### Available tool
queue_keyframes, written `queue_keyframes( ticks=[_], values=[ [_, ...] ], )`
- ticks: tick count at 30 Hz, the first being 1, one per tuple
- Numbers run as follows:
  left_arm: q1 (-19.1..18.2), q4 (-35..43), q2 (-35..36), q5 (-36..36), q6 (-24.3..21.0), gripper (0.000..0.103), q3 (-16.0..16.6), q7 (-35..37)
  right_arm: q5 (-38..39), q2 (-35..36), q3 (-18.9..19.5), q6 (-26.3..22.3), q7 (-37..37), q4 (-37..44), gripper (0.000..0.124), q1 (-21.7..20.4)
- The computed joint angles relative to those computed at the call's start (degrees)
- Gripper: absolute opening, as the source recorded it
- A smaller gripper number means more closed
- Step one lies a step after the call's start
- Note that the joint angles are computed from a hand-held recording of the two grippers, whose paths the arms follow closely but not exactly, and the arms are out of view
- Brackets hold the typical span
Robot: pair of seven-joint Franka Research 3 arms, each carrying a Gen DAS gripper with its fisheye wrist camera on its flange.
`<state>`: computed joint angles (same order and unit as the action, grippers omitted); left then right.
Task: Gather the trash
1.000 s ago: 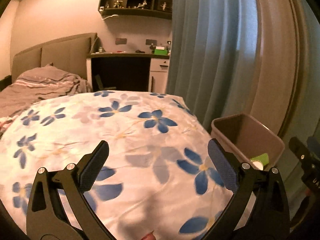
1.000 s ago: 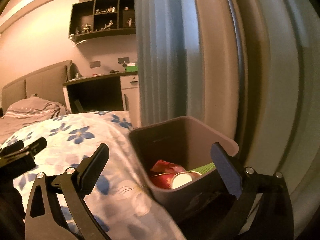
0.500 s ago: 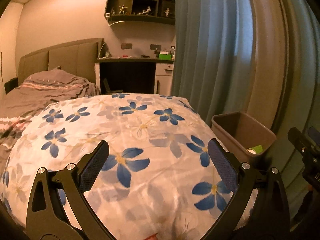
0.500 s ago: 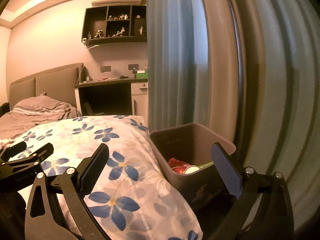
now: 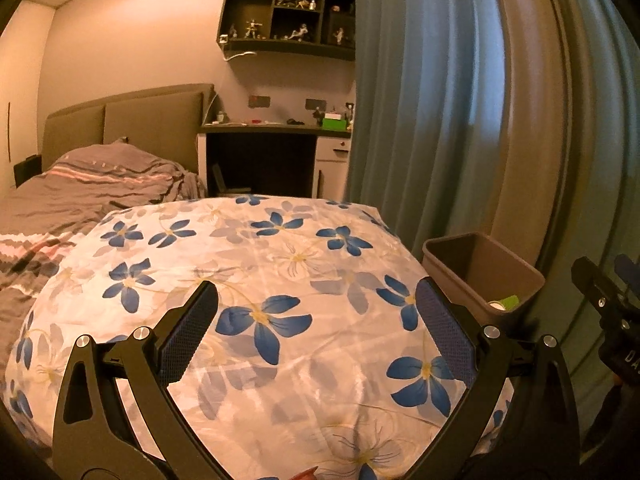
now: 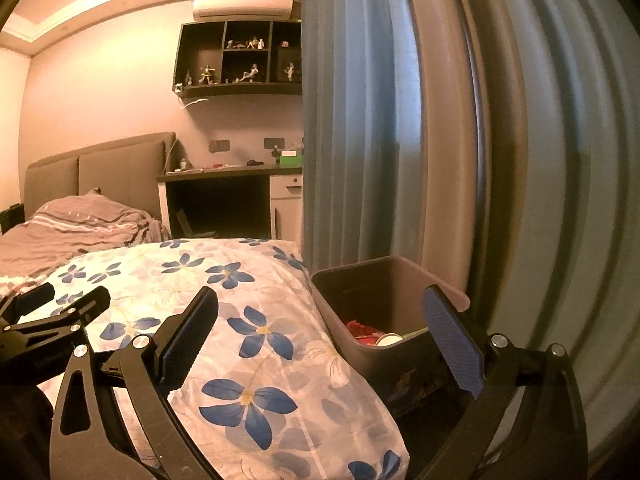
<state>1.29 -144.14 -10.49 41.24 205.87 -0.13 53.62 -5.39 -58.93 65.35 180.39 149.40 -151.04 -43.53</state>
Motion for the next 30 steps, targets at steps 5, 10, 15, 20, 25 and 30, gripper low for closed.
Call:
queue_keyframes(
  ticks=[5, 10, 15, 20, 25, 30],
  values=[
    [-0.2, 0.2, 0.1, 1.2, 0.1, 0.097, 0.5, -1.0, -0.1, -0.2, 0.1, -0.3, 0.3, 0.1, 0.097, 0.0],
    [-0.5, 0.6, -0.2, 4.0, -0.4, 0.097, 1.3, -3.5, -0.3, -0.1, -0.1, -0.5, 0.4, 0.0, 0.097, 0.2],
    [0.2, 0.5, -0.3, 2.4, -0.4, 0.097, 0.2, -2.2, -0.4, -0.2, -0.2, -1.1, 0.9, 0.0, 0.097, 0.5],
    [-0.2, 0.4, -0.5, 1.7, -0.8, 0.097, 0.1, -1.7, -0.8, -0.2, -0.4, -1.0, 1.1, 0.0, 0.097, 0.6],
    [-0.5, 0.5, -0.4, 2.0, -0.6, 0.097, 0.5, -1.9, -1.0, -0.1, -0.6, -0.9, 1.2, -0.1, 0.097, 0.6],
    [-0.6, 0.5, -0.4, 1.8, -0.7, 0.097, 0.5, -1.8, -1.0, 0.0, -0.6, -1.0, 1.2, -0.1, 0.097, 0.7]
  ],
)
